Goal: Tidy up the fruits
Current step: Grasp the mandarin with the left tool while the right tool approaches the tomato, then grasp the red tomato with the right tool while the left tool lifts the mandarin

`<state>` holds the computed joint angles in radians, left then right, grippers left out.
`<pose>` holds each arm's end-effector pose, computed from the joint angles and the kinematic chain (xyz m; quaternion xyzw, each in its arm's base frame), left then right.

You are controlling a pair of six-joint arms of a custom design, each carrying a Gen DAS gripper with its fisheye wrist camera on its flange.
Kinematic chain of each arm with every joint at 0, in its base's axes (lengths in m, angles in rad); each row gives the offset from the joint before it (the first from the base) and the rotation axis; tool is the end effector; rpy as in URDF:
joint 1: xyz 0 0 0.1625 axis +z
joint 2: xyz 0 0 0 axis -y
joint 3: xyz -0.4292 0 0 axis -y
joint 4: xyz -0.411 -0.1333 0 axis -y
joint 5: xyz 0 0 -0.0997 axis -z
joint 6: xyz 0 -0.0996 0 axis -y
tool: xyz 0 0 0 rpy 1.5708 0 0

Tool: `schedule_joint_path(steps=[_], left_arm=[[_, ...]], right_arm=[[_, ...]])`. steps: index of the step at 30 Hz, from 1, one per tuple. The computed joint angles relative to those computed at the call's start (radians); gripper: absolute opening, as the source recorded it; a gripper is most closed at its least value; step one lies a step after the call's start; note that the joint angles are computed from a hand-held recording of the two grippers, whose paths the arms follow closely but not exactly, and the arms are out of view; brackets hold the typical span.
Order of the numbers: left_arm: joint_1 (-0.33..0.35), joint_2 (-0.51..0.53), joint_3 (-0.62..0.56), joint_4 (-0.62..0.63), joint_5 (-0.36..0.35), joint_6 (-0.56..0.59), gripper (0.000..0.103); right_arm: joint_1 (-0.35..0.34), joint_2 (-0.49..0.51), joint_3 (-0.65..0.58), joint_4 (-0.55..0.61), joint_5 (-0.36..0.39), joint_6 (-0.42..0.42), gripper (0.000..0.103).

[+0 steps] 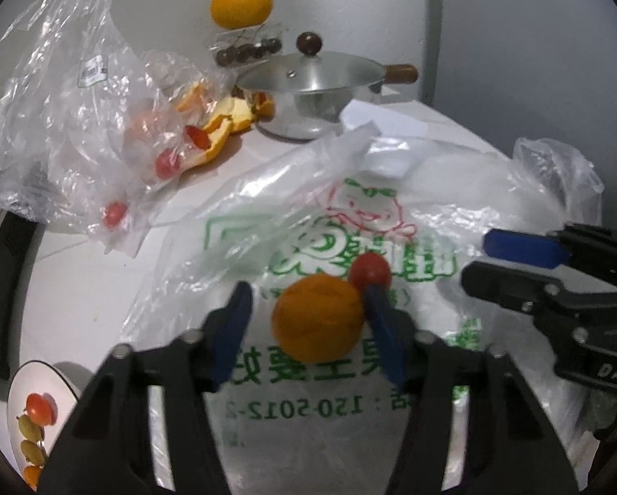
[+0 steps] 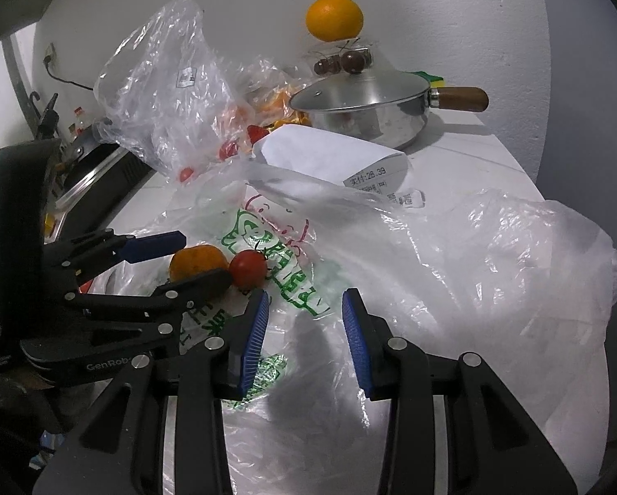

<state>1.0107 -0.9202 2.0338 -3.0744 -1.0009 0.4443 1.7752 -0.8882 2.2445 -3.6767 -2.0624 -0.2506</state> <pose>-0.1420 -0.5784 0.0956 0.4054 0.8515 -0.2016 0.2646 0.1842 -0.4633 0.0976 0.1168 -0.8994 0.3498 0.2346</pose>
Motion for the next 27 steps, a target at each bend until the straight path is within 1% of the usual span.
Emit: schedule_joint_path(steps=[2,10,12,17,19,22,24,25,27], left_arm=[[-0.002,-0.006,0.008,-0.010,-0.006,0.010,0.044],[0.010,-0.061,0.041,-0.005,-0.038,0.014,0.041],[0.009,-0.081,0.054,-0.013,-0.042,0.018,0.034],[0.022,-0.107,0.061,-0.019,-0.057,0.023,0.034],[0.032,-0.112,0.056,0.001,-0.078,0.012,0.034],[0.040,-0.110,0.049,0.023,-0.104,0.006,0.038],[0.046,-0.103,0.034,0.048,-0.119,-0.006,0.044],[0.049,-0.097,0.027,0.055,-0.121,-0.008,0.045],[0.055,-0.085,0.017,0.052,-0.128,-0.017,0.053]], right_arm=[[0.005,0.002,-0.003,0.003,-0.007,0.001,0.039],[0.036,0.019,-0.025,0.018,-0.033,0.002,0.039],[0.044,0.026,-0.030,0.021,-0.033,0.004,0.039],[0.061,0.044,-0.055,0.049,-0.044,0.007,0.039],[0.066,0.052,-0.067,0.060,-0.050,0.007,0.039],[0.074,0.064,-0.086,0.075,-0.058,0.006,0.039],[0.076,0.070,-0.096,0.082,-0.062,0.009,0.039],[0.076,0.073,-0.100,0.084,-0.064,0.011,0.039],[0.077,0.078,-0.105,0.084,-0.072,0.016,0.039]])
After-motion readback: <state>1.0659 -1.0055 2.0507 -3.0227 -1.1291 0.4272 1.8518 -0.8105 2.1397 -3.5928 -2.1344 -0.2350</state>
